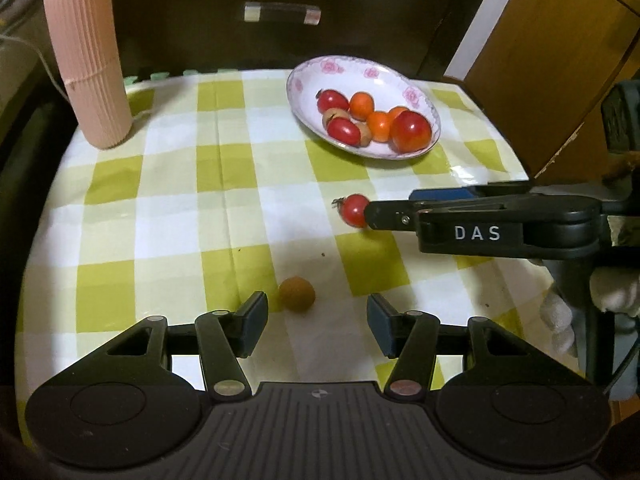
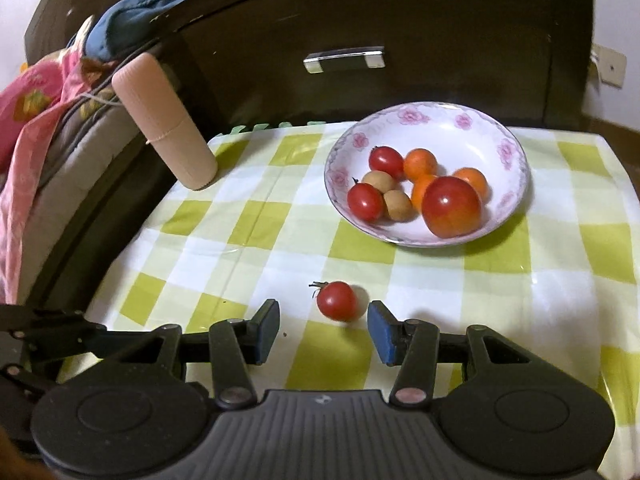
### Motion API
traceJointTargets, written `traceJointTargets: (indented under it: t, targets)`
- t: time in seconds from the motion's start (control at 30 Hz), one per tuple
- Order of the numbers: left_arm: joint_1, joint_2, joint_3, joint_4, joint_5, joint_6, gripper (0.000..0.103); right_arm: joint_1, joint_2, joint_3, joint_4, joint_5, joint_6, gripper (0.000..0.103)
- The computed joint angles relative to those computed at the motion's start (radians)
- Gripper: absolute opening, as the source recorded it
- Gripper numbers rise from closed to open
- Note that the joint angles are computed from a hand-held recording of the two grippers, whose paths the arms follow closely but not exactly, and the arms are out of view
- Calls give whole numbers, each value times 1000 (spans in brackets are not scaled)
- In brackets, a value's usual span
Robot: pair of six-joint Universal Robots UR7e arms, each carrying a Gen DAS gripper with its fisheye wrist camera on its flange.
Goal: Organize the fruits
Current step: 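Move the right tool to the red cherry tomato while the left tool approaches the brown fruit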
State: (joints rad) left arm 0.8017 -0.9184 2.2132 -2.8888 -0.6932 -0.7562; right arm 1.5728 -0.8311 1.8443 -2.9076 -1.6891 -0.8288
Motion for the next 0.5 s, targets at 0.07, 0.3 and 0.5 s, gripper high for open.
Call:
traceJointTargets:
  t: [0.07, 0.3, 0.5]
  targets:
    - [7, -2, 0, 2, -6, -4, 63, 1, 14, -6, -5, -2, -27, 47]
    - [18, 12, -5, -4, -30, -1, 63, 8, 60, -22, -36, -35, -90, 47]
    - [23, 49, -14, -27, -26, 28, 62, 18, 94, -41, -46, -72, -141, 42]
